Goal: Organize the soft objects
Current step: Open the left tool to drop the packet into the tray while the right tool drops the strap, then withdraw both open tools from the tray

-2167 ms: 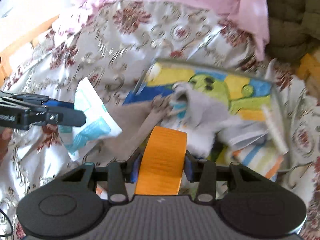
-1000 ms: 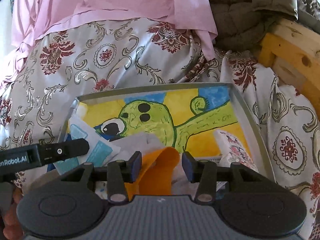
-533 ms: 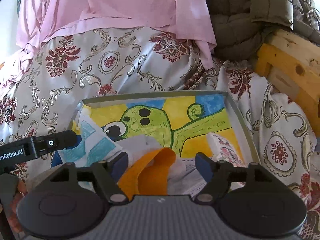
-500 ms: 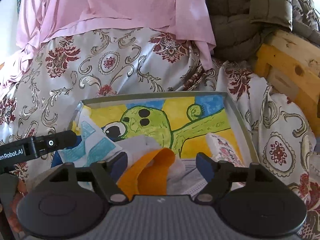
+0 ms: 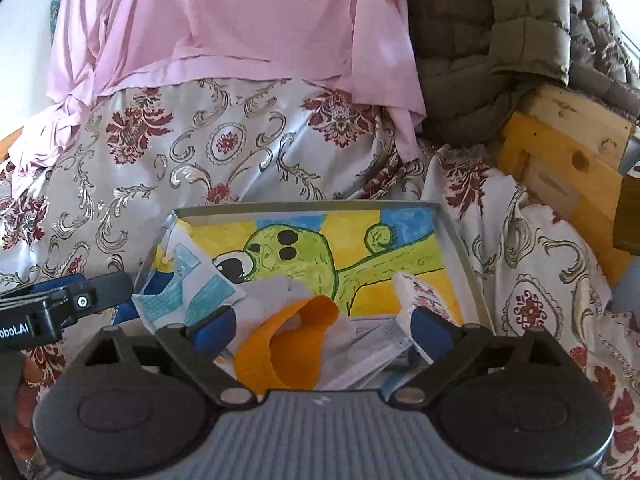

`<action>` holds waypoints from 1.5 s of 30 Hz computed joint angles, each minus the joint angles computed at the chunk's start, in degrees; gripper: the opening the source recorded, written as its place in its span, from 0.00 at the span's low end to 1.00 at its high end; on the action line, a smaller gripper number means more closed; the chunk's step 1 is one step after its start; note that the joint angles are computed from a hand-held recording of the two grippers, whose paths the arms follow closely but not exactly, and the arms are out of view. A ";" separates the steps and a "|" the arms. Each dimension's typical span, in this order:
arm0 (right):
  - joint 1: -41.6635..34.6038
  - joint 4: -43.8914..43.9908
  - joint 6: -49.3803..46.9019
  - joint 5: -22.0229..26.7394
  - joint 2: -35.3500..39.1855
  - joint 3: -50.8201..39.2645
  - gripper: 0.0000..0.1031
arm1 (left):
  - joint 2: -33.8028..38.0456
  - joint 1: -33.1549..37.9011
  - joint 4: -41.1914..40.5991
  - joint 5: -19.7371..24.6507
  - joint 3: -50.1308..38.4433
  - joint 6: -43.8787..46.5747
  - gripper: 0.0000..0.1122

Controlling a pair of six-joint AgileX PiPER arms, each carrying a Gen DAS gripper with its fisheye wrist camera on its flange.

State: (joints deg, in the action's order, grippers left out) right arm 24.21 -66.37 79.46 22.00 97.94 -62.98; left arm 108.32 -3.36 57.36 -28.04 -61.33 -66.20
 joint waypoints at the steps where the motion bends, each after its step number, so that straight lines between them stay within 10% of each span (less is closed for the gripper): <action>1: 0.26 -1.32 1.52 0.02 -0.56 0.75 0.96 | -0.81 0.27 -0.62 -0.29 1.07 1.43 0.91; 17: 5.36 -9.49 11.88 3.21 -9.42 9.15 0.99 | -13.03 -1.48 -11.69 2.69 13.72 14.70 0.91; 31: 17.79 -14.21 23.36 13.84 -22.69 22.72 1.00 | -30.03 -5.81 -37.39 6.97 30.28 36.84 0.91; 41: 43.33 -7.48 29.14 36.17 -33.09 30.35 1.00 | -55.37 -14.00 -90.86 21.96 41.23 86.67 0.91; 45: 56.60 -4.42 34.58 47.59 -33.76 31.99 1.00 | -63.95 -19.56 -113.78 18.93 47.18 109.58 0.91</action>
State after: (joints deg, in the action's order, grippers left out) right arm 80.81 -70.80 114.05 69.58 64.18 -30.99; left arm 44.37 -22.93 -56.42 -9.11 -14.15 43.38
